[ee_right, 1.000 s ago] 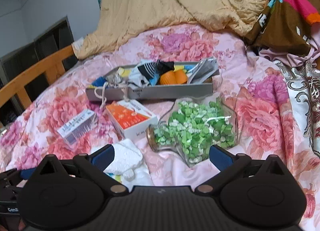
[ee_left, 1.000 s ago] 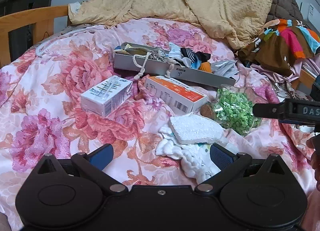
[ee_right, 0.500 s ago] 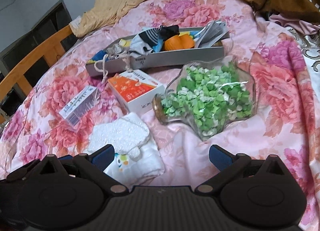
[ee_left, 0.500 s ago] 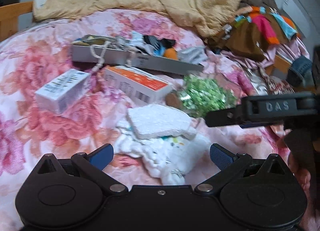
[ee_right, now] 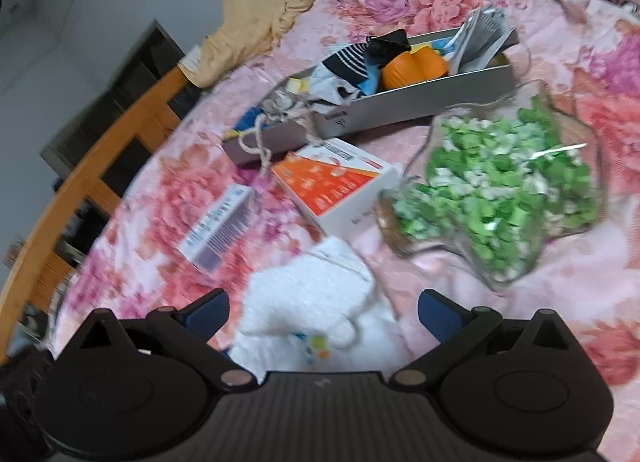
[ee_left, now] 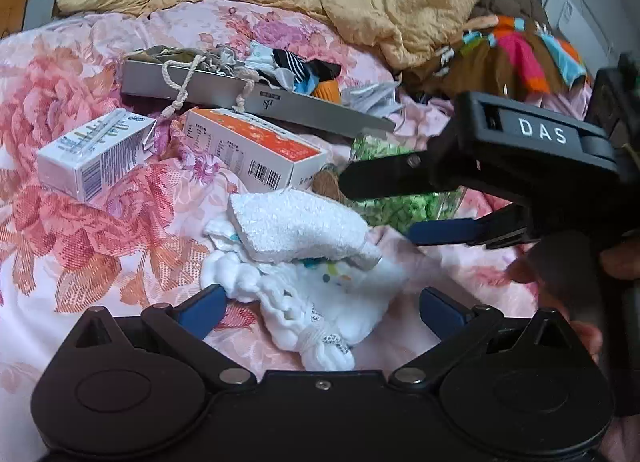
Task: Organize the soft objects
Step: 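Grasp the white knit cloth with the left tool while the right tool grasps the white towel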
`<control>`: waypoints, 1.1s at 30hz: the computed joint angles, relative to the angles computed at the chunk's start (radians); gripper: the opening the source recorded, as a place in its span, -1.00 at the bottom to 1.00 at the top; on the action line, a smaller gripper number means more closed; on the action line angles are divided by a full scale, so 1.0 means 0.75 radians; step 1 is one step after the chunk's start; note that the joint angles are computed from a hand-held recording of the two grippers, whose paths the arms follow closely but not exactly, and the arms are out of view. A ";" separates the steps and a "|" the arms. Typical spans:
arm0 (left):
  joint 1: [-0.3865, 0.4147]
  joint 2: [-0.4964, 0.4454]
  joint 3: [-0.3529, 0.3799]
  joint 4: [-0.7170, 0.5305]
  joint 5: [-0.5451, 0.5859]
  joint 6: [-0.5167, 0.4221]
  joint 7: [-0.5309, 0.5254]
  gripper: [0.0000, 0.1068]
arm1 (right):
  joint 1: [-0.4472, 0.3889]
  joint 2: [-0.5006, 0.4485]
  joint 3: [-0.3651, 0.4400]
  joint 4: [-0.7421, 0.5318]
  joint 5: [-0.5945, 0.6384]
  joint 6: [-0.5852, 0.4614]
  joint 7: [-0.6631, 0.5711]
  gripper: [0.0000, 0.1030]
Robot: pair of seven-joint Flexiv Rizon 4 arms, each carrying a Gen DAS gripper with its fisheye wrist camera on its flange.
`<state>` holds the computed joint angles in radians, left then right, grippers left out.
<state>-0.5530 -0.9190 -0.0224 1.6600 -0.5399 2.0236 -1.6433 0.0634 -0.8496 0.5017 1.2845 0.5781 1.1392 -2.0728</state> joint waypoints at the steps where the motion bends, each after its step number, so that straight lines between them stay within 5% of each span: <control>1: 0.020 -0.001 -0.025 0.005 0.016 0.018 -0.018 0.86 | -0.008 -0.016 0.010 -0.024 0.009 -0.023 0.008 0.98; 9: 0.127 0.003 -0.142 0.030 0.125 0.061 -0.127 0.44 | -0.007 -0.096 -0.005 -0.173 0.064 -0.201 0.065 0.87; 19: 0.105 -0.006 -0.103 0.029 0.123 0.032 -0.190 0.00 | -0.088 -0.104 0.047 -0.227 0.277 -0.396 -0.071 0.77; 25: 0.049 -0.010 -0.042 0.022 0.075 0.018 -0.165 -0.02 | 0.010 -0.073 -0.077 -0.205 0.231 -0.362 -0.008 0.75; 33: 0.062 -0.006 -0.059 0.028 0.066 0.013 -0.173 -0.25 | 0.000 -0.107 -0.043 -0.237 0.218 -0.424 -0.035 0.65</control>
<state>-0.5065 -0.9236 -0.0669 1.6810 -0.4902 2.0335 -1.7734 0.0636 -0.9299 0.4691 1.1070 0.7416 0.8212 -2.0992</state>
